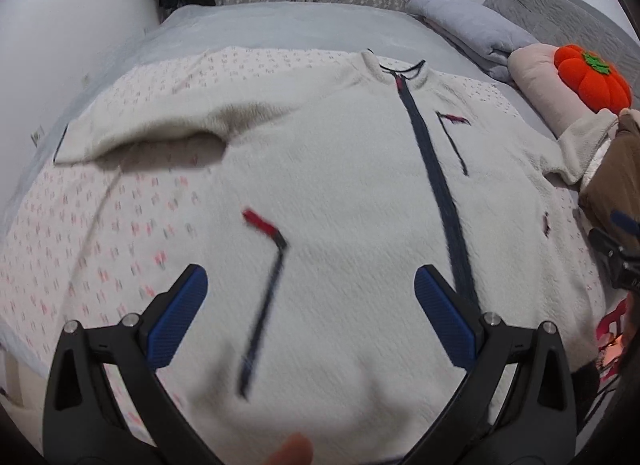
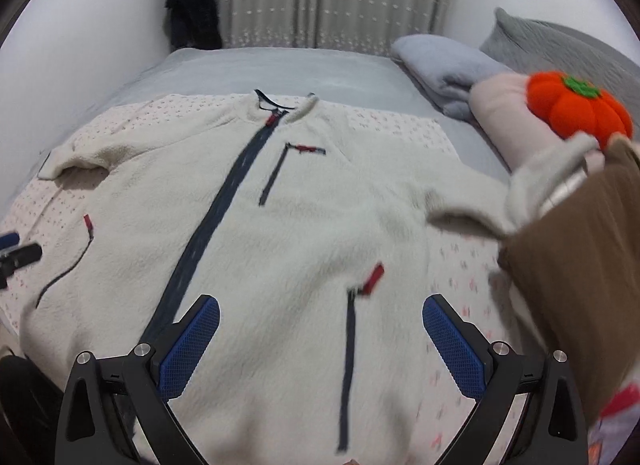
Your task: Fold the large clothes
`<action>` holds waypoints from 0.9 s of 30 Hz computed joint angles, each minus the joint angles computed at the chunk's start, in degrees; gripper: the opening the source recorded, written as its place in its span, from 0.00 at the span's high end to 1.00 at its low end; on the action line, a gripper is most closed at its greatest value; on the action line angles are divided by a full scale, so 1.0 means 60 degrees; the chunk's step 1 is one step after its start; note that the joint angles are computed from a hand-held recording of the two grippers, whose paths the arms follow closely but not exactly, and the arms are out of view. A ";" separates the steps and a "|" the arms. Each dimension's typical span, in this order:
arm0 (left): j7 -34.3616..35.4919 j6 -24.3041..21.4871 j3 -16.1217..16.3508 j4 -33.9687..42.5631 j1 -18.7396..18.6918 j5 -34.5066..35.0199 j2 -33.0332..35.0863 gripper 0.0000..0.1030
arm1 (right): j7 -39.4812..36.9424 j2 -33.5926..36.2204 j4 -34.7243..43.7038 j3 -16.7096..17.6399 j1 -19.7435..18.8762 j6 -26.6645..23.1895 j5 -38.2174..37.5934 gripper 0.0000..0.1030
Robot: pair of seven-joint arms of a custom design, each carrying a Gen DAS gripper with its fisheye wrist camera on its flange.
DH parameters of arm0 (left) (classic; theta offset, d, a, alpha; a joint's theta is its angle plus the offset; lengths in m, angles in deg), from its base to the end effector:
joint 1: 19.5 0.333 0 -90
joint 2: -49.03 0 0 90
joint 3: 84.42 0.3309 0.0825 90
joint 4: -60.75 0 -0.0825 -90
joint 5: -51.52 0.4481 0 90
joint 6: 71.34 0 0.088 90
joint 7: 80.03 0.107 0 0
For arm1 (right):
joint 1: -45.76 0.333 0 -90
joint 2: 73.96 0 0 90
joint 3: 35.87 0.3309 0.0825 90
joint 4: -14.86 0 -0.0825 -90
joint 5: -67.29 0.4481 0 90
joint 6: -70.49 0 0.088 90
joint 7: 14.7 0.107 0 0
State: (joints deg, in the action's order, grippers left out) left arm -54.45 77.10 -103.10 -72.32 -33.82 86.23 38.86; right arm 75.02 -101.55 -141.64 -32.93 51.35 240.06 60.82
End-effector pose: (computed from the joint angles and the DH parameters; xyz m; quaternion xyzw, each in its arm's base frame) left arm 0.4693 -0.3211 0.4317 -0.7011 0.6431 -0.2147 0.2208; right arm 0.4506 0.0747 0.4226 -0.7432 0.5712 -0.2573 0.2347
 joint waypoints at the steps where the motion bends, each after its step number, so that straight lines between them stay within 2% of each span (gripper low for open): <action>1: 0.0310 -0.0027 0.0108 0.0177 0.0047 -0.0050 0.0156 0.00 | -0.0554 0.0457 0.0403 -0.0539 0.0459 -0.0004 0.0232 0.00; 3: 0.1107 0.0002 0.0373 0.0610 0.0142 -0.0282 0.0561 0.00 | -0.1462 0.1233 0.1166 -0.1151 0.1000 -0.0241 0.0720 0.00; 5: 0.1995 0.0038 0.0618 0.1135 0.0225 -0.0598 0.1034 0.00 | -0.2091 0.2056 0.2022 -0.1325 0.1098 -0.0593 0.1125 0.00; 10: 0.3895 -0.0183 0.1098 0.3052 0.0396 -0.0970 0.2644 0.00 | -0.3302 0.4161 0.4256 -0.1294 0.0787 -0.1278 0.2270 0.00; 13: 0.5153 -0.0096 0.1371 0.4435 0.0462 -0.1331 0.3861 0.00 | -0.4147 0.5482 0.5774 -0.1040 0.0369 -0.1746 0.3280 0.00; 15: 0.6019 -0.0335 0.1593 0.5701 0.0437 -0.1457 0.4939 0.00 | -0.4137 0.6361 0.6813 -0.0873 0.0061 -0.2071 0.3316 0.00; 18: 0.6908 -0.0636 0.1858 0.7237 0.0437 -0.1872 0.6262 0.03 | -0.3484 0.7682 0.8357 -0.0912 -0.0097 -0.2393 0.2592 0.00; 22: 0.8274 -0.1049 0.1674 0.9610 0.0847 -0.3411 0.8181 0.04 | -0.3086 0.9243 1.0284 -0.0806 -0.0398 -0.2888 0.2128 0.00; 24: 0.8730 -0.1279 0.1777 1.0755 0.0779 -0.3715 0.9044 0.04 | -0.2983 1.0030 1.1312 -0.0722 -0.0561 -0.3199 0.2096 0.00; 27: 0.9467 -0.1825 0.1545 1.2310 0.0928 -0.4545 1.0226 0.04 | -0.2819 1.1072 1.2726 -0.0600 -0.0748 -0.3749 0.2145 0.00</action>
